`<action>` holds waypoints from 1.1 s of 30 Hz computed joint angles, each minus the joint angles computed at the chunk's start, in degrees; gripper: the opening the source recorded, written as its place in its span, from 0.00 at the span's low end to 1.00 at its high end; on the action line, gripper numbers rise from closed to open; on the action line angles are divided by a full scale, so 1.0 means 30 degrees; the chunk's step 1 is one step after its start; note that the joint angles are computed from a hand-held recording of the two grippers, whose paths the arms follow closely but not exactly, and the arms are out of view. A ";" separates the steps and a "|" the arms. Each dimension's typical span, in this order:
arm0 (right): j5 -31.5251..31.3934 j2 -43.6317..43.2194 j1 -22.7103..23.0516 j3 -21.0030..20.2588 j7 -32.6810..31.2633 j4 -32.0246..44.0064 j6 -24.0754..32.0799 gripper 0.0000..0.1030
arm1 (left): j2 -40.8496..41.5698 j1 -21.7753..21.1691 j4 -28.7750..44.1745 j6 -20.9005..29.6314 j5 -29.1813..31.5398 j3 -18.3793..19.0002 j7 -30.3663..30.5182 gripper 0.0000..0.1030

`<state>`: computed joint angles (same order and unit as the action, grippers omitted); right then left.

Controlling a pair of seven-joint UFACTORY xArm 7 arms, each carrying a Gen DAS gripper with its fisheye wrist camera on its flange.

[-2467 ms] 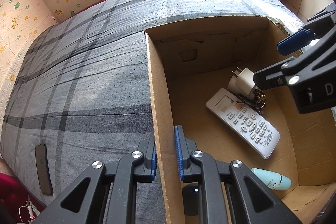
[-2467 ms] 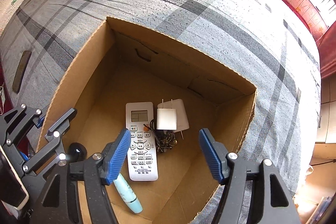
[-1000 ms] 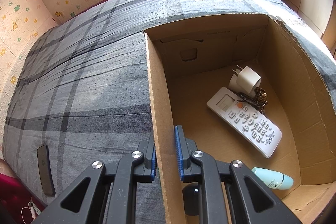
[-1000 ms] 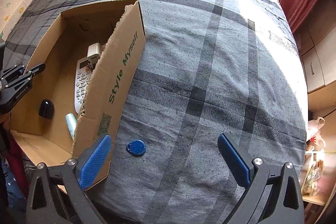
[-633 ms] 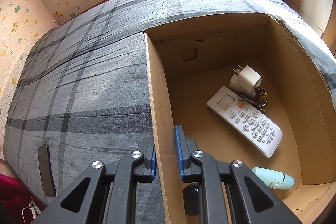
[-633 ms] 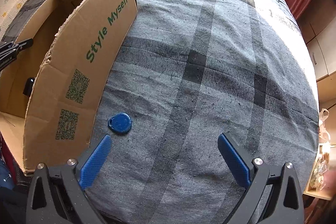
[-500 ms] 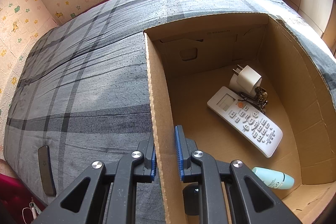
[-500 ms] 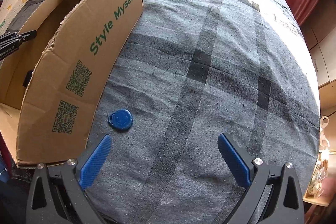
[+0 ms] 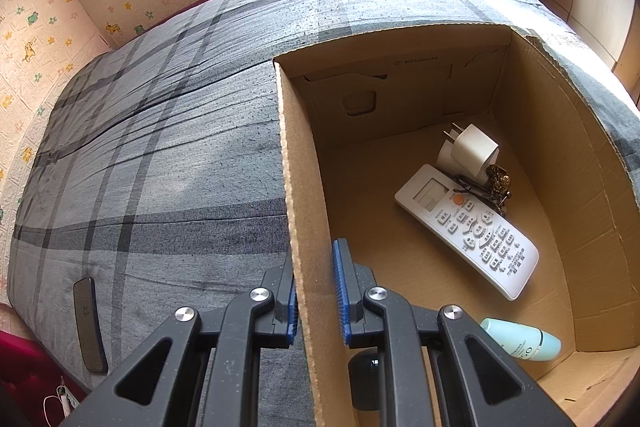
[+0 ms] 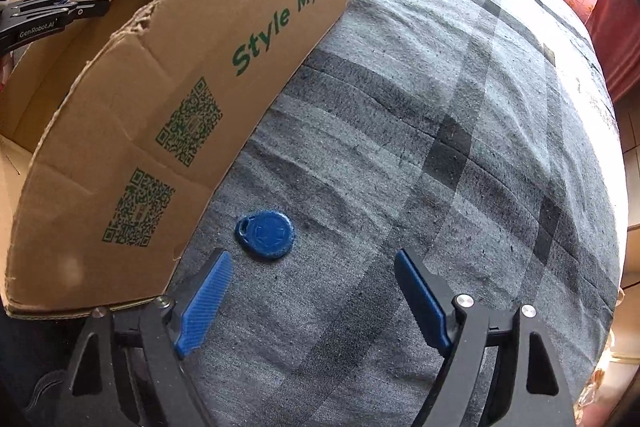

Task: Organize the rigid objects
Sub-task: 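Move the right gripper back to the blue round key fob, then grasp the blue key fob with the right gripper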

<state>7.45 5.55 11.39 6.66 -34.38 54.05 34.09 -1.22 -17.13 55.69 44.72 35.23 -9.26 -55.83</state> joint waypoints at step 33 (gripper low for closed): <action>-0.2331 0.1608 0.0725 -0.0092 0.4009 0.2744 0.2767 0.34 | 0.0091 -0.0010 0.0030 -0.0035 0.0011 0.0032 0.0068 0.16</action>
<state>0.46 10.37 13.56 6.38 -22.36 62.28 42.39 -0.95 -17.16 55.78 44.62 35.26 -9.16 -55.63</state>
